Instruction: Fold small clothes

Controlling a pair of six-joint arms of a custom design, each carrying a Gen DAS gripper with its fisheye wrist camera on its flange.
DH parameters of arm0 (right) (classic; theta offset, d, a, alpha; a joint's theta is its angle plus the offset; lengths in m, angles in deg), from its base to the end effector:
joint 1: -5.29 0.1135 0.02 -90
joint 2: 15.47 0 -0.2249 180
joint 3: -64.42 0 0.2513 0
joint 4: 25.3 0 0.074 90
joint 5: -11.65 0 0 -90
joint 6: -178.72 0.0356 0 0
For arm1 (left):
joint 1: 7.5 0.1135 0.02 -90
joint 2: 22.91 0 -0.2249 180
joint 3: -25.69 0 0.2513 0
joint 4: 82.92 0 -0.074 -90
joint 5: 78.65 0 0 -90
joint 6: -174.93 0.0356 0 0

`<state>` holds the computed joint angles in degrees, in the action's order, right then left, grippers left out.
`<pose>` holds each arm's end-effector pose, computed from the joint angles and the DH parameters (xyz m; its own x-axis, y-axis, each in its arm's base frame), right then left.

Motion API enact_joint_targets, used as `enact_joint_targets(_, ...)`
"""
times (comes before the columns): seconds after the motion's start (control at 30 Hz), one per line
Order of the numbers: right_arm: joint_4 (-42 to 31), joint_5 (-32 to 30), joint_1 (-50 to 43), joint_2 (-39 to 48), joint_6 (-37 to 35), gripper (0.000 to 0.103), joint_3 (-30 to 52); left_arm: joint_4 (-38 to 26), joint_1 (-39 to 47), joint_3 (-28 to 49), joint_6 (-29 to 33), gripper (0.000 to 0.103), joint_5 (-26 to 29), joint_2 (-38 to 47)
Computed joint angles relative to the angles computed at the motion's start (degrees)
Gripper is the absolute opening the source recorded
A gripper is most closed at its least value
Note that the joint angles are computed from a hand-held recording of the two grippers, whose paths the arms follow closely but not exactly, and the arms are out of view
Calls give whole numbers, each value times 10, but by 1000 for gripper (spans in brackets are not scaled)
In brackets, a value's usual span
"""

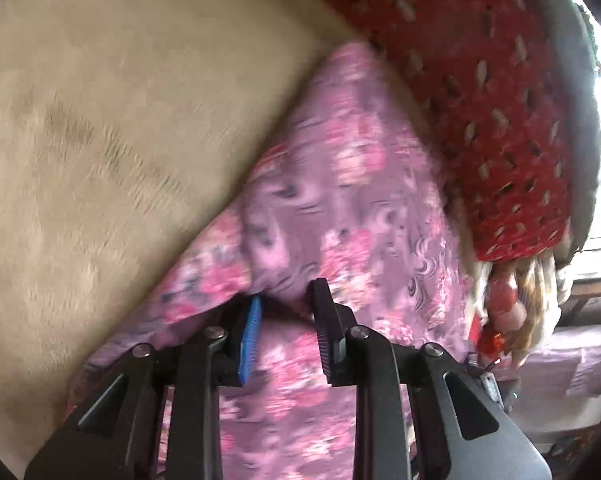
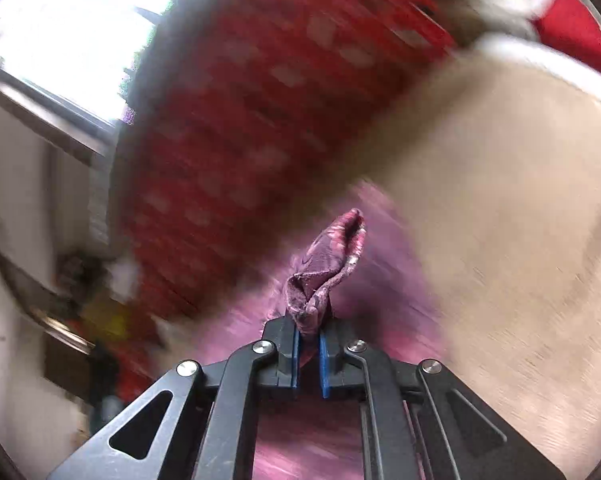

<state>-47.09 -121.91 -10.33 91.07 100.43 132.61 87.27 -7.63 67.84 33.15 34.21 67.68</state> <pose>0.3252 -0.0654 0.0866 -0.8453 0.3890 -0.3662 0.0370 0.7264 0.6862 0.2452 -0.0144 0.0595 -0.6883 -0.7224 -0.0660 -0.5403 0.5713 -0.6178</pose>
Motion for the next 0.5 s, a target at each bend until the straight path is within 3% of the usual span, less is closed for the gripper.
enact_joint_targets(0.07, -62, 21, -11, 43, -38, 7, 19, -3, 8, -23, 3, 20, 11, -33)
enact_joint_targets(0.1, -50, -2, -26, 35, -31, 10, 1, -12, 12, -35, 5, 20, 24, -60)
enact_joint_targets(0.17, -22, 10, -33, -24, -9, 14, -42, -31, 9, -51, 9, 20, 31, -119)
enact_joint_targets(0.23, 48, 2, -40, -98, 14, 14, -105, -64, -17, -45, 20, 22, 3, -165)
enact_joint_targets(0.27, 68, -3, -38, -130, 15, 16, -127, -79, -38, -31, 27, 29, -27, -170)
enact_joint_targets(0.3, 69, 0, -26, -141, 4, 21, -132, -92, -63, -10, 32, 43, -65, -154)
enact_joint_targets(0.33, 52, 7, -15, -145, -20, 23, -132, -105, -88, 16, 35, 48, -104, -122)
enact_joint_targets(0.4, -6, 51, 30, -100, -70, 30, -99, -127, -112, 69, 41, 49, -118, -33)
enact_joint_targets(0.43, -55, 83, 54, -53, -94, 27, -63, -132, -115, 81, 45, 49, -110, -6)
enact_joint_targets(0.5, -66, 85, 57, -44, -107, 25, -66, -154, -148, 80, 46, 50, -159, -26)
